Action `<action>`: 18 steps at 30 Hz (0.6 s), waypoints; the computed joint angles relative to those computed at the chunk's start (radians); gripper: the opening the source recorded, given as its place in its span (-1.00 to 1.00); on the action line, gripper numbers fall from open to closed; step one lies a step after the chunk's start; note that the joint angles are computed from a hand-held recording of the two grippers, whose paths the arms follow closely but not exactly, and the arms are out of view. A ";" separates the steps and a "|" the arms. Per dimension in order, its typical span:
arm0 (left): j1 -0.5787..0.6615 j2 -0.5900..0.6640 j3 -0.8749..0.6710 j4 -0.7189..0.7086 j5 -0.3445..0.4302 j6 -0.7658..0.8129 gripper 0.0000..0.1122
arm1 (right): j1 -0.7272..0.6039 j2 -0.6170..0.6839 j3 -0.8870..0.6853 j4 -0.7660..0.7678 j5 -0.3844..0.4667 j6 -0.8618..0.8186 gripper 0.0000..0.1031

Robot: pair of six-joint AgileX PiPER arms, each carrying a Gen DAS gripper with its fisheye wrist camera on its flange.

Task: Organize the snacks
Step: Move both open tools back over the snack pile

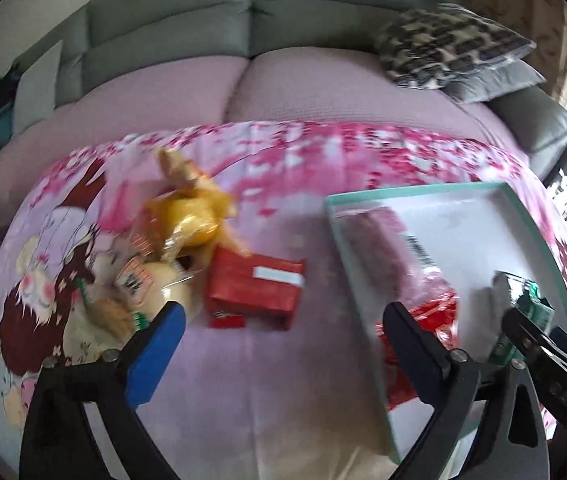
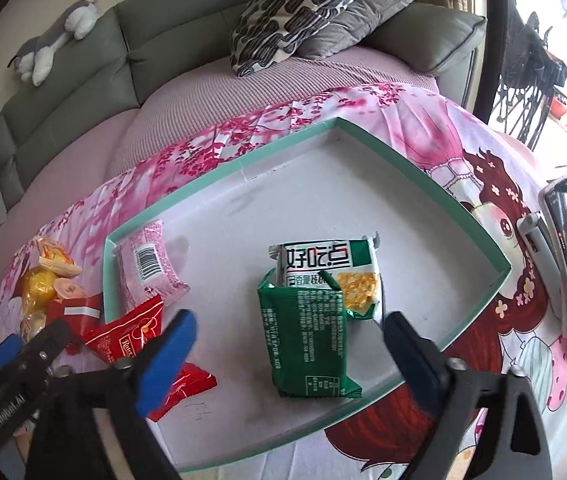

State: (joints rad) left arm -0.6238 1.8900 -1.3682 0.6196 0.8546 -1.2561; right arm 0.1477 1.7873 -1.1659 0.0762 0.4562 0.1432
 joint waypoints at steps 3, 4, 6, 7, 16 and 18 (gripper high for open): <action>0.027 -0.019 0.033 -0.011 0.000 -0.006 0.78 | 0.017 -0.004 0.006 -0.036 -0.014 0.034 1.00; 0.037 -0.032 0.050 -0.011 -0.004 -0.009 0.79 | 0.022 -0.003 0.005 -0.050 -0.016 0.049 1.00; 0.052 -0.060 0.084 -0.006 -0.012 -0.019 0.79 | 0.039 -0.004 0.009 -0.101 -0.026 0.105 1.00; 0.062 -0.075 0.102 -0.001 -0.018 -0.025 0.79 | 0.049 -0.006 0.012 -0.133 -0.031 0.140 1.00; 0.184 -0.222 0.277 0.029 -0.052 -0.019 0.79 | 0.142 -0.029 0.018 -0.191 -0.076 0.260 1.00; 0.230 -0.261 0.326 0.009 -0.087 0.003 0.79 | 0.172 -0.033 0.011 -0.193 -0.080 0.275 1.00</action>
State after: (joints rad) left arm -0.3933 1.6292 -1.0425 0.6285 0.7679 -1.2532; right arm 0.3202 1.7541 -1.1549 -0.1167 0.3765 0.4184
